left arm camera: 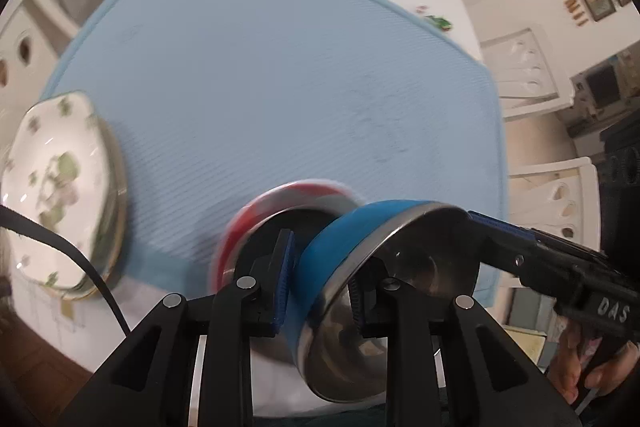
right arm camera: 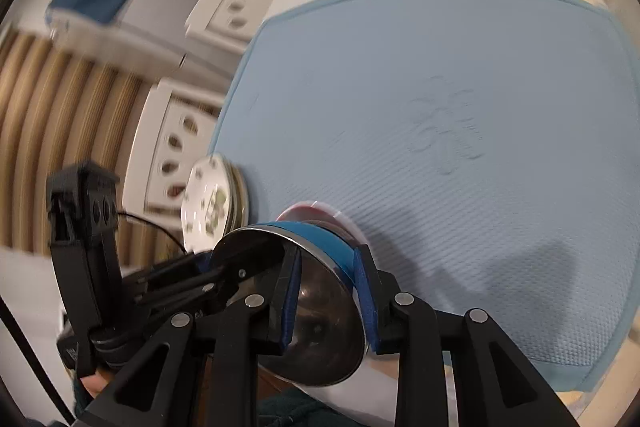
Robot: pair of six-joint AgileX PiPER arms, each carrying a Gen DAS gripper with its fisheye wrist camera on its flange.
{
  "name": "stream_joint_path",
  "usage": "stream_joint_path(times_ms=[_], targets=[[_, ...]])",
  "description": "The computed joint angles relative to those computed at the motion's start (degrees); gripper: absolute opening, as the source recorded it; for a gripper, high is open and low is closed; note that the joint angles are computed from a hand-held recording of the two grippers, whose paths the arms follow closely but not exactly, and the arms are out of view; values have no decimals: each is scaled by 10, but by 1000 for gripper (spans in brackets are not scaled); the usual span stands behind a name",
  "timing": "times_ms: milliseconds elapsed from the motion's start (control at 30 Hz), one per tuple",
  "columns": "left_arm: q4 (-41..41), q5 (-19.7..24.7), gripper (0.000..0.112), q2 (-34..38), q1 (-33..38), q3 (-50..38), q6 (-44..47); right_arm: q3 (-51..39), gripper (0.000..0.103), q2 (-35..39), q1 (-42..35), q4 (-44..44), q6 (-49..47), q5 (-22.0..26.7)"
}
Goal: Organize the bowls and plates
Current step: 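Lift and carry the blue steel bowl with both tools to the stack, then lower the blue bowl into the magenta bowl and open both tools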
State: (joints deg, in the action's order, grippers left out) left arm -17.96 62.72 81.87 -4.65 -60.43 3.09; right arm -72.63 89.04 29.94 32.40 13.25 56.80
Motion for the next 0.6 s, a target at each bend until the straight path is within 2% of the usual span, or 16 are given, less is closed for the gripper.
stream_joint_path(times_ms=[67, 133, 167, 200, 233, 300, 333, 367, 400, 467, 533, 600], targets=[[5, -8, 24, -3, 23, 17, 13, -10, 28, 18, 29, -10, 7, -15], [-5, -27, 30, -5, 49, 35, 21, -16, 31, 44, 46, 5, 4, -29], [-26, -26, 38, -4, 66, 39, 35, -13, 36, 49, 49, 11, 6, -34], [-51, -25, 45, -7, 85, 46, 55, -9, 45, 53, 51, 14, 11, -40], [-71, -23, 66, -12, 98, 50, 76, 1, 50, 51, 51, 23, 10, -47], [-89, -30, 78, -35, 116, 61, 114, 31, 62, 34, 41, 45, 0, -74], [-101, -28, 86, -41, 126, 62, 138, 42, 65, 25, 38, 35, 9, -85], [-114, -22, 91, -44, 136, 61, 160, 47, 73, 19, 39, 24, 21, -92], [-122, -15, 92, -42, 146, 57, 176, 64, 78, 8, 33, 16, 31, -108], [-126, -13, 93, -33, 159, 53, 189, 96, 79, -8, 15, 36, 25, -124], [-133, -11, 93, -13, 172, 50, 197, 112, 79, -12, 0, 46, 23, -121], [-148, 6, 93, 4, 200, 49, 212, 120, 79, -7, 0, 16, 62, -118]])
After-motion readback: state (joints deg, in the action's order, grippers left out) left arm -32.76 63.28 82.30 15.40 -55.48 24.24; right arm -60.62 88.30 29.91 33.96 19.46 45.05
